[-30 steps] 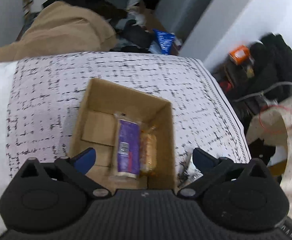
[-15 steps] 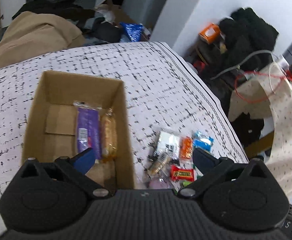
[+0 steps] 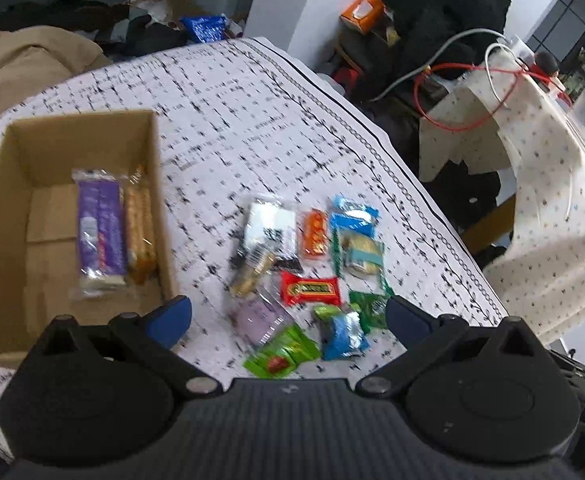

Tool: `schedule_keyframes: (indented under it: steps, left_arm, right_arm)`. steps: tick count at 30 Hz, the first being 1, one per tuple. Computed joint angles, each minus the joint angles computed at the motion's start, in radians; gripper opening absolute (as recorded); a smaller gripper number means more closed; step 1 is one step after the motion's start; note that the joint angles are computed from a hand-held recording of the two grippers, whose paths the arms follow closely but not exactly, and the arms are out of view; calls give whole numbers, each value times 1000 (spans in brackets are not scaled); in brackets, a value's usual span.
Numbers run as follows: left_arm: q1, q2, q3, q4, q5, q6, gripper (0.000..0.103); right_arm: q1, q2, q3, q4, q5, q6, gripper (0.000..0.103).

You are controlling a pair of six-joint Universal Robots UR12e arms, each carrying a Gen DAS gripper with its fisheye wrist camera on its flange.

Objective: Organize snacks
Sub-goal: 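Move both grippers back over the remaining snack pile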

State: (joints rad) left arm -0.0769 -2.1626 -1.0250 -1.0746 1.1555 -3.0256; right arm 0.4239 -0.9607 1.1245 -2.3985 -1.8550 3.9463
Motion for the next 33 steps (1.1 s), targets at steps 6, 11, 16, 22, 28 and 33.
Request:
schedule_keyframes:
  steps: [6,11,16,22,28,33]
  left_arm:
    - [-11,0,-21,23,-9,0,101]
    - [-15,-9,-24,35,-40,-19,100]
    - [-27,-16,-30,68,-4,-32,97]
    - [-35,-31,-18,52,68,-81,84]
    - [-42,-34,-27,68,117,-96,78]
    - [-45,-42,-10,47,196,-154,77]
  right_arm:
    - [-11,-11,52,-89,34,34,95]
    - [-19,-9,66,-112,49,65,95]
    - [-23,1,64,-110,41,84,95]
    - [-28,19,54,-126,49,78,90]
    - [-35,34,43,-123,81,69,89]
    - [-38,38,42,-132,100,66,89]
